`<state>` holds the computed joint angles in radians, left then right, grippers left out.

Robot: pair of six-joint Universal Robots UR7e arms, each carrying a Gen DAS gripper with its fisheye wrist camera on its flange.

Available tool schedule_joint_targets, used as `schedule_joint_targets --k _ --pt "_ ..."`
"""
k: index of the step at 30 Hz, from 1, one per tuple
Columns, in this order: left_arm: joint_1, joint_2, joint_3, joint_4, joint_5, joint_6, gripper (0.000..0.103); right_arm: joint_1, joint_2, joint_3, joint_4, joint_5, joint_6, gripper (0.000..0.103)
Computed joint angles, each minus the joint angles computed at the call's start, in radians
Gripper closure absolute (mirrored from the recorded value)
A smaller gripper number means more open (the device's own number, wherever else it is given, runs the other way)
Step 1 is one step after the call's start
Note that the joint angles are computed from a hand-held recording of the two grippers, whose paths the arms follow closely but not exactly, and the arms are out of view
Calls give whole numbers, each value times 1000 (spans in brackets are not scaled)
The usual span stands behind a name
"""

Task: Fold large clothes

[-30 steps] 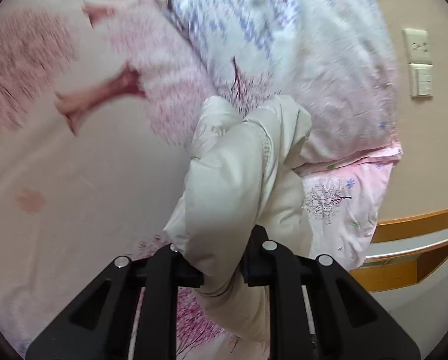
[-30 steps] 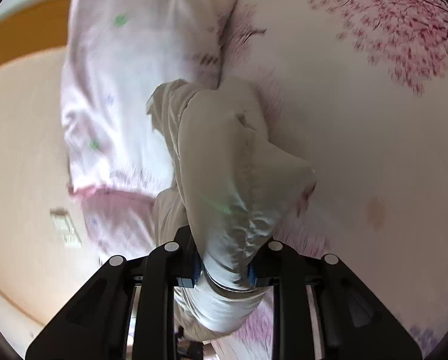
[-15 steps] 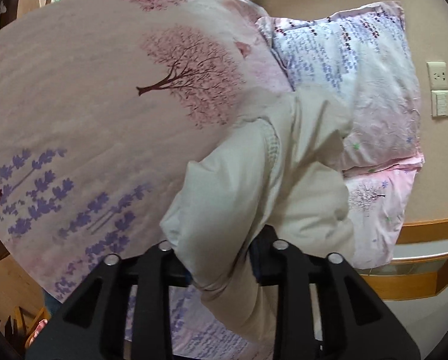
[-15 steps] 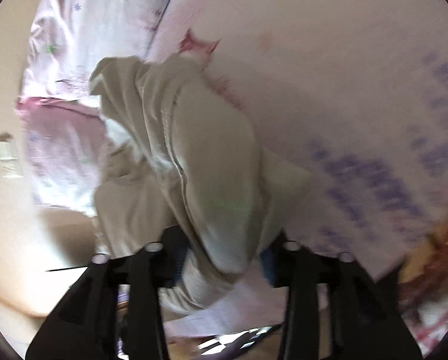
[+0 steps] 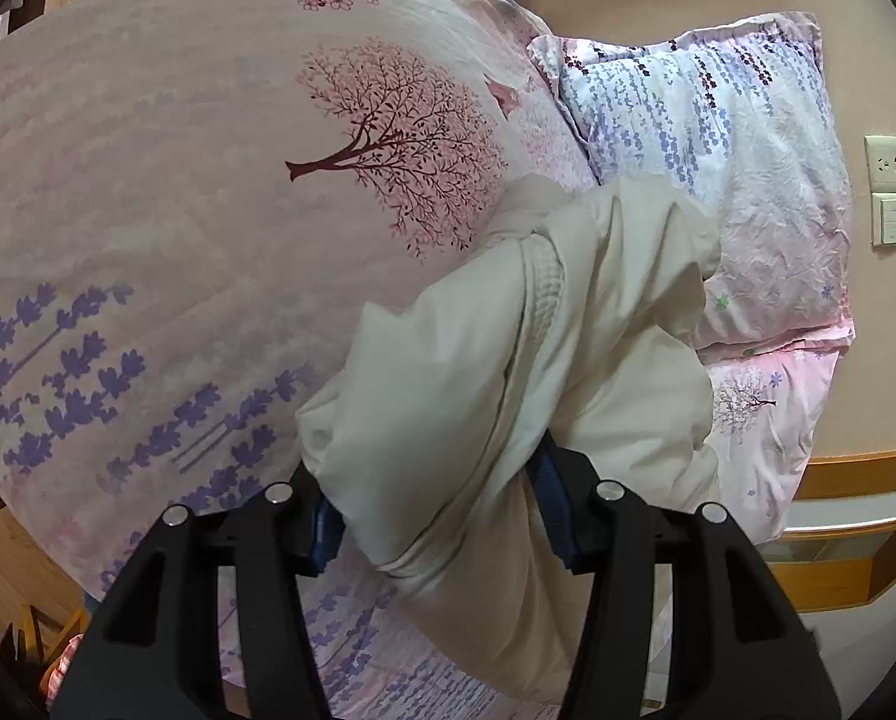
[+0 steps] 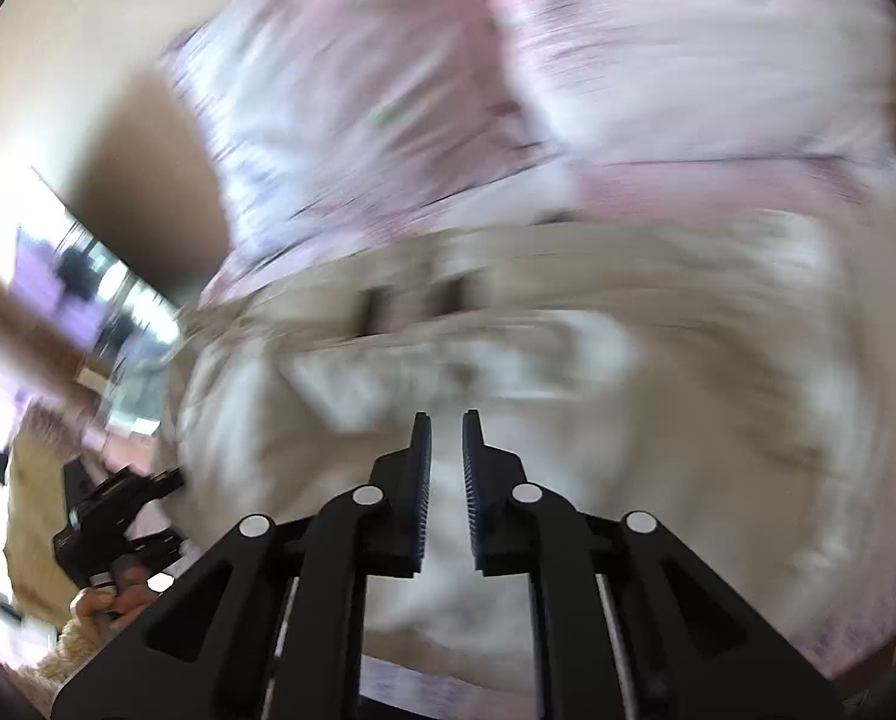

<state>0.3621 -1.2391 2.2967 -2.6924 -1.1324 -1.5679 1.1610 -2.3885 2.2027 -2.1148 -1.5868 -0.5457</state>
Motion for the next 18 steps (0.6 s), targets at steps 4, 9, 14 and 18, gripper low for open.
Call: schedule_joint_targets --k 4,9,14,18 --pt "15 4 4 -32 -19 53 48 200 117 46 -105 -203 80 93" --pt "38 6 8 -70 -50 104 56 213 220 71 -118 -347 236 94" --pt "-10 11 -34 -26 15 158 76 238 276 38 -74 -407 249 94" --pt "-74 30 -80 -9 98 217 80 242 319 21 -61 -426 220 94"
